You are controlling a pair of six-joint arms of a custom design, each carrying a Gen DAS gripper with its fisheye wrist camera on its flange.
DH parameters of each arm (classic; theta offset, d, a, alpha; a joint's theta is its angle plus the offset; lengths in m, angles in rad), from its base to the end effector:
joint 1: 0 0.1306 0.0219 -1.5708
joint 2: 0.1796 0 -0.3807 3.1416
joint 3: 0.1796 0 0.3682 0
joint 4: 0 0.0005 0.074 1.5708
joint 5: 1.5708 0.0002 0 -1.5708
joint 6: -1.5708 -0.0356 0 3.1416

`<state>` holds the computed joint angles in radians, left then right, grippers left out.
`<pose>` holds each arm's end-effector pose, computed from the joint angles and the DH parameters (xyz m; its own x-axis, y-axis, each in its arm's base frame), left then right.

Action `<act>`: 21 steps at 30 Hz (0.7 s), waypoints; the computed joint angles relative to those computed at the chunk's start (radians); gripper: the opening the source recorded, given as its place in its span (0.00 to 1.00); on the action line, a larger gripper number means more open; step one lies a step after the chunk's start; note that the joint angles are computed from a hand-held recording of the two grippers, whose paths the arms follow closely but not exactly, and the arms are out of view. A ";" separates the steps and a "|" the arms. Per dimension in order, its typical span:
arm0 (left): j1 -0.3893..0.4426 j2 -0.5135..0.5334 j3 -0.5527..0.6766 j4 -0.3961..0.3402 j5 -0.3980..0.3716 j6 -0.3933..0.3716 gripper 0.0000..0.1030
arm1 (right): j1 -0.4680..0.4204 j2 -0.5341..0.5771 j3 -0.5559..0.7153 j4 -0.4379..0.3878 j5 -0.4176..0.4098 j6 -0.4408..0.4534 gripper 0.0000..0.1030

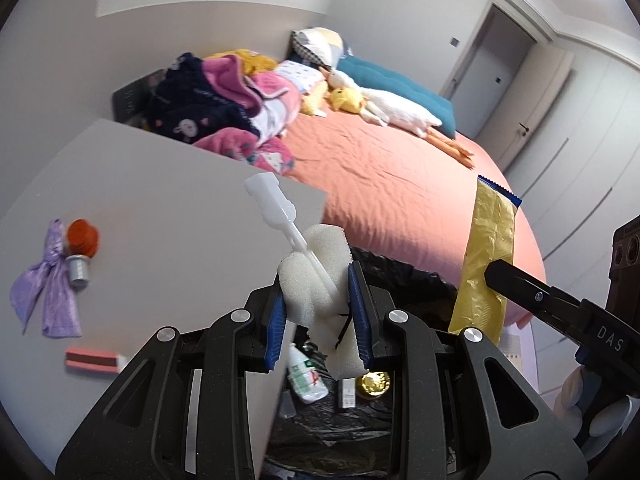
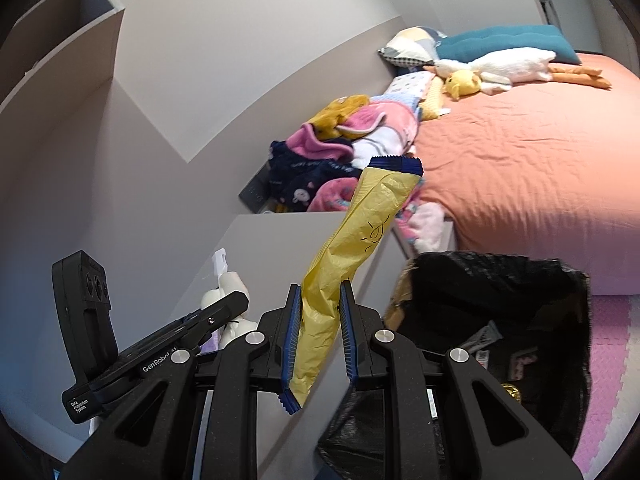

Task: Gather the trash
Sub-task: 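Carry the foam piece and yellow tube with both tools over the trash bag, then open both tools to drop the foam and yellow tube into the bag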

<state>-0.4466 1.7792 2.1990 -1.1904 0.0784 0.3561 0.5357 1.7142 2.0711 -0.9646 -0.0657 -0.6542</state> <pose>0.5222 -0.2537 0.5567 -0.7566 -0.0230 -0.6535 0.2321 0.9249 -0.3013 0.4957 0.2964 0.5576 -0.7278 0.2741 -0.6287 -0.1422 0.8364 0.5293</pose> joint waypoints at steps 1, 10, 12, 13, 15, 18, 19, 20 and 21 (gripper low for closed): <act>-0.007 0.011 0.016 -0.005 0.002 -0.003 0.28 | -0.006 -0.008 -0.011 0.003 0.003 -0.002 0.20; -0.050 0.099 0.144 -0.057 0.025 -0.028 0.28 | -0.040 -0.063 -0.086 0.021 0.019 -0.016 0.20; -0.059 0.119 0.173 -0.071 0.032 -0.033 0.28 | -0.048 -0.071 -0.099 0.021 0.022 -0.017 0.20; -0.064 0.128 0.185 -0.077 0.035 -0.036 0.28 | -0.051 -0.074 -0.103 0.021 0.023 -0.018 0.20; -0.069 0.145 0.209 -0.089 0.042 -0.040 0.28 | -0.058 -0.081 -0.113 0.019 0.023 -0.017 0.20; -0.080 0.168 0.241 -0.107 0.053 -0.048 0.28 | -0.067 -0.091 -0.127 0.018 0.025 -0.016 0.20; -0.084 0.176 0.250 -0.112 0.054 -0.051 0.28 | -0.069 -0.094 -0.130 0.016 0.027 -0.016 0.20; -0.088 0.182 0.259 -0.117 0.056 -0.051 0.28 | -0.073 -0.099 -0.137 0.017 0.029 -0.015 0.20; -0.091 0.189 0.268 -0.121 0.059 -0.053 0.28 | -0.078 -0.106 -0.146 0.019 0.027 -0.014 0.20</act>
<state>-0.5373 1.9678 2.4668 -1.3119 0.1374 0.3033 0.4578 1.6086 1.9254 -0.9454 -0.0387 -0.6682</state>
